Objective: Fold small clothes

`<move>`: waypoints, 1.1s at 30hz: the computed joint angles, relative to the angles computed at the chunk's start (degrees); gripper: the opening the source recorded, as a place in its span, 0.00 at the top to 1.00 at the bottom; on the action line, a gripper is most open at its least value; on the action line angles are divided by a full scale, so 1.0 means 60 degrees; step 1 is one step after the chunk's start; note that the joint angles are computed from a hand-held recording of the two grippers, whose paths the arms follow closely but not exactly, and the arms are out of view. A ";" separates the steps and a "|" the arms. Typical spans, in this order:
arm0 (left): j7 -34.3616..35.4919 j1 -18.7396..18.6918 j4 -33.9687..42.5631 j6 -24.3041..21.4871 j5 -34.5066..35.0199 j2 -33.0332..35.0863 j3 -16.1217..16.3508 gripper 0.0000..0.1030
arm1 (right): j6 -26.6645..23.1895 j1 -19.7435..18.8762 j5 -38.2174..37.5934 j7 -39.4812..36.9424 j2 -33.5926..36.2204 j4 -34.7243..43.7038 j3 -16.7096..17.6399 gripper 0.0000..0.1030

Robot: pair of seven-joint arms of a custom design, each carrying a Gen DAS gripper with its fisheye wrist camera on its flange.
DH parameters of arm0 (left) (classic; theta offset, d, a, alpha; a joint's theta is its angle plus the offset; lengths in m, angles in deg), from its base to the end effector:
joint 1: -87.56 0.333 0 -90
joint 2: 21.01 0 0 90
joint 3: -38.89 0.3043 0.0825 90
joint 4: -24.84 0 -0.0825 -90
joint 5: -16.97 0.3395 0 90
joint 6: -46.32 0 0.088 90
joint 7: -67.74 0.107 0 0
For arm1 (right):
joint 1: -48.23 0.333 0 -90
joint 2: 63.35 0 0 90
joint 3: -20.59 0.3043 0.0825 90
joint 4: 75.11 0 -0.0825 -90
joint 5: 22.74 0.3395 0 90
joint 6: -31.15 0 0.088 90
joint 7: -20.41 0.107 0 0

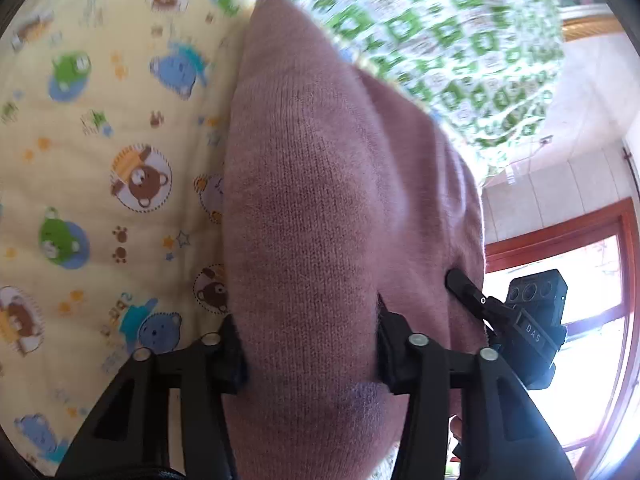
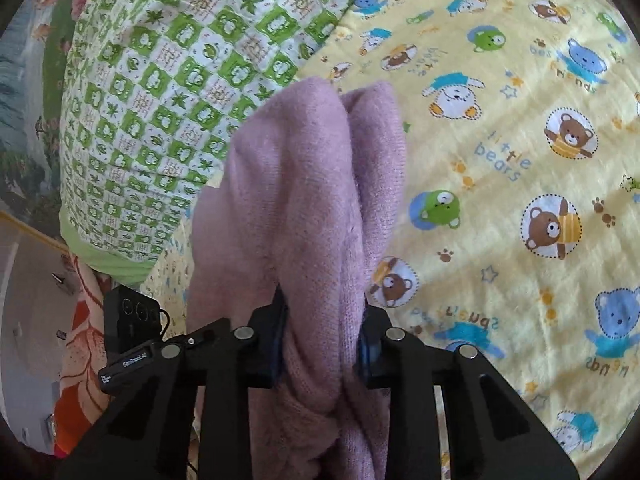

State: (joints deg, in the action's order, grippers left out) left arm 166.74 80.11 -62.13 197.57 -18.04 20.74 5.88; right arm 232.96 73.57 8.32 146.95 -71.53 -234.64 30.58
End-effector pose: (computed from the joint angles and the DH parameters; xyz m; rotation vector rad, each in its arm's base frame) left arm 0.5968 -0.3689 0.3423 1.6395 -1.9252 0.9816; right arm 0.3597 0.1787 0.3796 -1.0636 2.0333 -0.1526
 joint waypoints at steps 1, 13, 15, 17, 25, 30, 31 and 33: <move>0.0222 0.0191 -0.0289 0.0160 -0.0162 -0.0214 -0.0157 0.57 | 0.0047 -0.0138 0.0479 -0.0348 -0.0025 0.0129 0.0377 0.72; 0.3853 0.2701 -0.4522 0.1243 -0.4464 -0.4418 -0.0707 0.58 | 0.0300 -0.0016 0.1044 -0.2415 0.1926 0.3255 0.1607 0.72; 0.4130 0.2773 -0.4981 0.1341 -0.4881 -0.4976 -0.0425 0.58 | 0.0385 -0.0061 -0.0067 -0.1727 0.2550 0.3760 0.1557 0.72; 0.4618 0.2911 -0.5411 0.1230 -0.5463 -0.5411 -0.0113 0.58 | 0.0350 -0.0232 -0.1159 -0.1109 0.3296 0.4405 0.1632 0.73; 0.4828 0.2598 -0.6188 0.1114 -0.6314 -0.5253 0.1205 0.58 | -0.0627 -0.0837 -0.3372 -0.0033 0.5390 0.6251 0.2044 0.73; 0.5724 0.2302 -0.6402 0.0899 -0.7378 -0.4991 0.1777 0.54 | -0.1005 -0.1455 -0.3125 0.0093 0.5701 0.6114 0.2514 0.71; 0.5733 0.2175 -0.6361 0.0921 -0.7413 -0.4922 0.1883 0.53 | -0.0949 -0.1781 -0.3211 0.0180 0.5800 0.6028 0.2788 0.71; 0.5668 0.1919 -0.6301 0.0971 -0.7190 -0.4821 0.2149 0.48 | -0.1046 -0.1845 -0.3320 0.0149 0.5882 0.6044 0.2795 0.71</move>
State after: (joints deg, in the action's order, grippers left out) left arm 200.75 91.62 -99.94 203.40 -61.18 -8.19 18.77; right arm 226.68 62.50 -11.60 147.84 -36.24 -198.37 47.35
